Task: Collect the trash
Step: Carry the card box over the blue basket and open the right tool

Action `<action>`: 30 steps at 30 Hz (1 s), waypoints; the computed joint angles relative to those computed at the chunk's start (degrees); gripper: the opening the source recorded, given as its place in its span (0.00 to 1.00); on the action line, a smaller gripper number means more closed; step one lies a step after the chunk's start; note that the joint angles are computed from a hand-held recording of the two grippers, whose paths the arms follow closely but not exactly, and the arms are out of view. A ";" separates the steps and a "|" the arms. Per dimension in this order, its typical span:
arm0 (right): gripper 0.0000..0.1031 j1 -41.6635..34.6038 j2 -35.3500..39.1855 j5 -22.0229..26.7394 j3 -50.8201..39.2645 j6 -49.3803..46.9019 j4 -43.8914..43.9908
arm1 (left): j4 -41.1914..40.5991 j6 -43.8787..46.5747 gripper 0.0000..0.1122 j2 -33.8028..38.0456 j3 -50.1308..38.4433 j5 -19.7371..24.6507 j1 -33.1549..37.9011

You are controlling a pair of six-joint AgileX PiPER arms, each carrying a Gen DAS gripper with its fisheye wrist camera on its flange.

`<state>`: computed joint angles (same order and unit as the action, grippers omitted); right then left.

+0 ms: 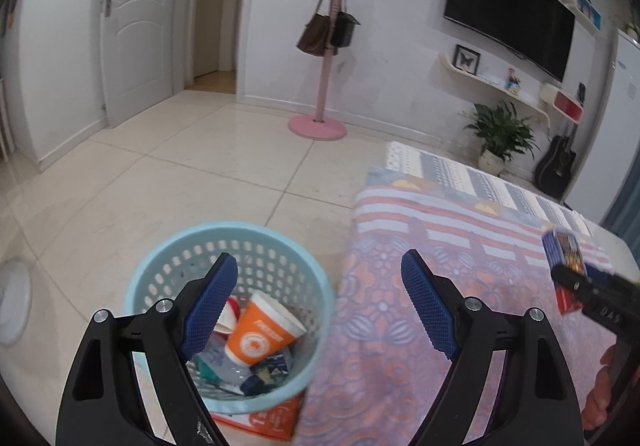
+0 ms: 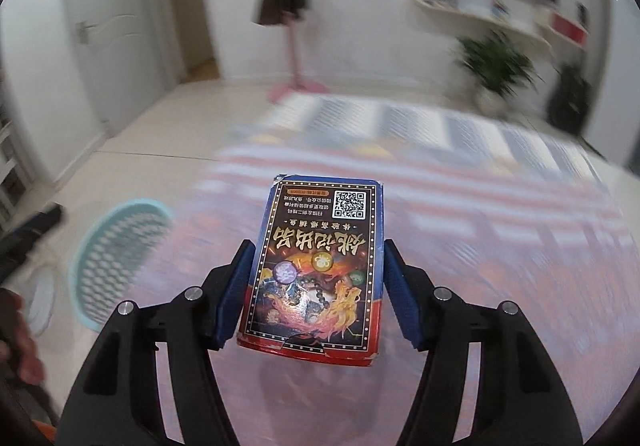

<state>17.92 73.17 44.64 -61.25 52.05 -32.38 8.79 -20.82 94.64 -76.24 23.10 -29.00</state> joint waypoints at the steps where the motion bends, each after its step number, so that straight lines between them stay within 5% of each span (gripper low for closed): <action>1: 0.58 1.44 2.22 0.21 -2.98 -0.30 -0.28 | -0.67 0.39 0.73 -0.25 0.14 0.04 0.73; 6: 0.58 8.62 12.43 0.33 -16.42 -2.75 0.42 | -1.96 -0.54 0.73 -2.38 1.73 -1.10 4.82; 14: 0.58 12.53 25.71 1.09 -33.20 -8.19 8.24 | 9.19 -10.39 0.75 -4.28 1.53 0.97 8.30; 21: 0.59 8.81 37.31 4.81 -45.41 -19.56 27.57 | 8.10 -9.28 0.78 -3.71 0.27 4.56 12.54; 30: 0.69 7.71 39.53 3.85 -45.73 -21.47 30.30 | 0.13 -4.74 0.78 -1.94 -1.90 7.80 16.48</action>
<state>25.63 112.70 48.49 -106.98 30.57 -2.07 8.92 -25.55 92.70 -78.14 30.90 -12.52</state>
